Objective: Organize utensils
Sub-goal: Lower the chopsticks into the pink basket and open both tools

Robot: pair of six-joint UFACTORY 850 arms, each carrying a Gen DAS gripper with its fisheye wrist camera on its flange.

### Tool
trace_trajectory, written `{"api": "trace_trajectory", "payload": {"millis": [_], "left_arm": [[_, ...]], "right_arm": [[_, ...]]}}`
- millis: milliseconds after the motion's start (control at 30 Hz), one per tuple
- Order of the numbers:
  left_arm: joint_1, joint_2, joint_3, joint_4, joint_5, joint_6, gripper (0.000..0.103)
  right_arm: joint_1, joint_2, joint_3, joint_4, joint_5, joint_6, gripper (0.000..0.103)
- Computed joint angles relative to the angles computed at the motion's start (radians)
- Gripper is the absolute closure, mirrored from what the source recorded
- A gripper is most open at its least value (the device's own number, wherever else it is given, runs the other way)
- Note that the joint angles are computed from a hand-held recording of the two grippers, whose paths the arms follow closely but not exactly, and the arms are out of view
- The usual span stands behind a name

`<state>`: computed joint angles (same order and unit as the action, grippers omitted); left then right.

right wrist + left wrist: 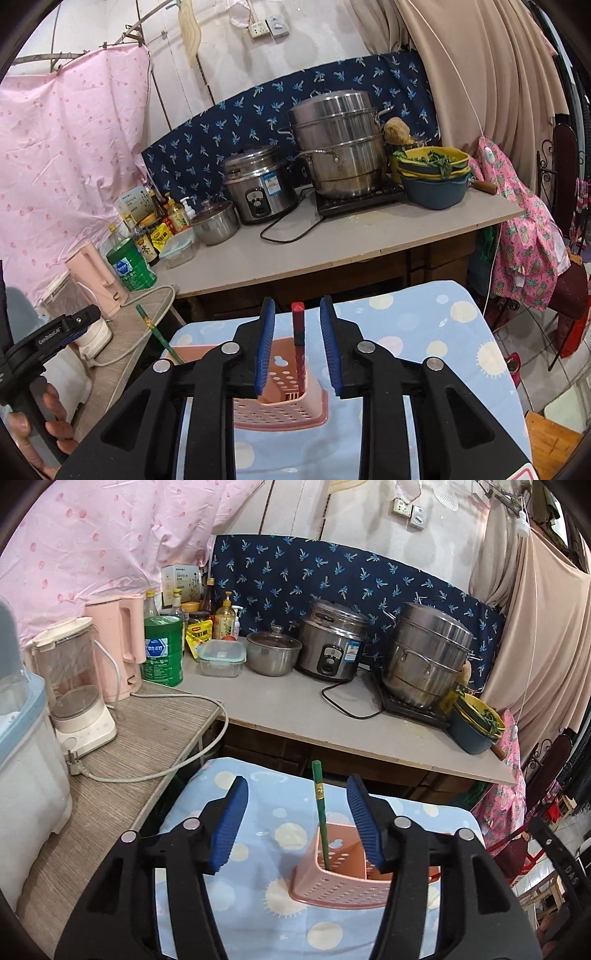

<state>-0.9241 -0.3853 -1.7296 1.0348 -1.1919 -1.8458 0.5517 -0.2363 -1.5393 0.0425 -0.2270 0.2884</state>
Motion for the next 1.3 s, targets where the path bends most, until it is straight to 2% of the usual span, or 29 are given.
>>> {"api": "trace_trajectory", "payload": {"millis": [200, 400, 533, 700, 933, 1033, 1300], "left_arm": [[-0.046, 0.026, 0.025, 0.001, -0.041, -0.002, 0.047], [-0.108, 0.055, 0.083, -0.025, -0.065, -0.033, 0.045], [-0.152, 0.061, 0.120, -0.056, -0.093, -0.048, 0.045], [-0.208, 0.072, 0.177, -0.104, -0.093, -0.085, 0.045], [-0.265, 0.071, 0.234, -0.173, -0.086, -0.121, 0.045], [-0.290, 0.060, 0.247, -0.198, -0.092, -0.132, 0.045], [-0.337, 0.040, 0.283, -0.273, -0.044, -0.171, 0.045]], "right_arm": [[0.009, 0.095, 0.097, 0.009, 0.022, -0.002, 0.069], [0.036, 0.203, 0.223, -0.104, 0.029, 0.104, 0.066], [0.051, 0.277, 0.317, -0.079, 0.023, 0.086, 0.066], [0.069, 0.369, 0.445, -0.058, 0.004, 0.097, 0.066], [0.118, 0.467, 0.590, -0.251, -0.051, 0.282, 0.066], [0.132, 0.501, 0.642, -0.258, -0.069, 0.289, 0.066], [0.178, 0.556, 0.737, -0.327, -0.101, 0.356, 0.066]]}}
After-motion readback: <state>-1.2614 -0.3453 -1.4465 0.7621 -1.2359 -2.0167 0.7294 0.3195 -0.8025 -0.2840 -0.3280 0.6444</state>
